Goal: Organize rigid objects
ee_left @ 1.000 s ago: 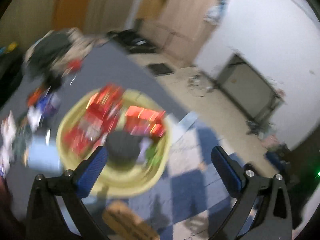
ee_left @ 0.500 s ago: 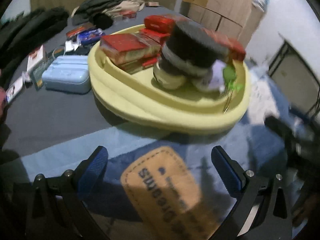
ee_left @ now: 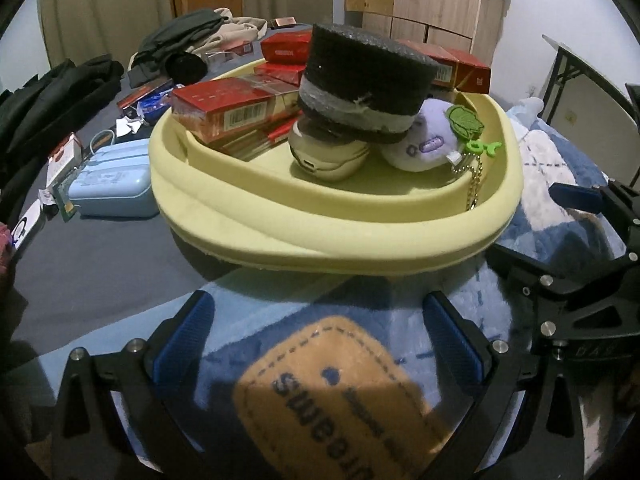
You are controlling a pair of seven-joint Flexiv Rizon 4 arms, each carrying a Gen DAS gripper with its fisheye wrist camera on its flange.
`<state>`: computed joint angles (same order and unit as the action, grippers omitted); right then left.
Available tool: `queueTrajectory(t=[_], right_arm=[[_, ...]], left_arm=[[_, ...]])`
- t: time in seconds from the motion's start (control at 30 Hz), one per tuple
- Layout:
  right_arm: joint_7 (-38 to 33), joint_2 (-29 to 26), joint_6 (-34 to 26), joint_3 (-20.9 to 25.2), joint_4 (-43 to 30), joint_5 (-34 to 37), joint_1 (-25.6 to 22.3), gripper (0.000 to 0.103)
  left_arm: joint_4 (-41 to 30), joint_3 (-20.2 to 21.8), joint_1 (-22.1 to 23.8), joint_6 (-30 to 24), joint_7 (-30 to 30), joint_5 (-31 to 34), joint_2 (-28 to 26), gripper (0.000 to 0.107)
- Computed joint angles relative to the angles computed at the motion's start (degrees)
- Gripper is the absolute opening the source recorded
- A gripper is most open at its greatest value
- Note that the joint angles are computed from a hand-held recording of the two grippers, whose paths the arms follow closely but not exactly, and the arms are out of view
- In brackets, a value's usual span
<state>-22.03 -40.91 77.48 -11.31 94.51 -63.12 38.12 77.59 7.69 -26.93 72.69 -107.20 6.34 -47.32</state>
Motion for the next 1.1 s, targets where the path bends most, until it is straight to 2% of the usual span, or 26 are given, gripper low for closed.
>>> queueTrajectory(t=[0.13,0.2,1.1], right_arm=[[0.3,0.2,-0.4,0.1,0.1,0.3,0.1,0.103],[-1.7,-0.1,-1.8,1.7,-0.6,2.1,-0.4,0.103],[-1.5,0.1,-1.3,0.8,-0.2,2.3,0.2,0.103]], left_arm=[[0.5,0.1,-0.3,0.0,-0.3,0.3,0.4,0.103],[0.7,0.1,-0.4,-0.1,-0.5,0.4,0.5,0.103],[0.6,-0.1,-0.1,-0.2,-0.3,0.4,0.5,0.103]])
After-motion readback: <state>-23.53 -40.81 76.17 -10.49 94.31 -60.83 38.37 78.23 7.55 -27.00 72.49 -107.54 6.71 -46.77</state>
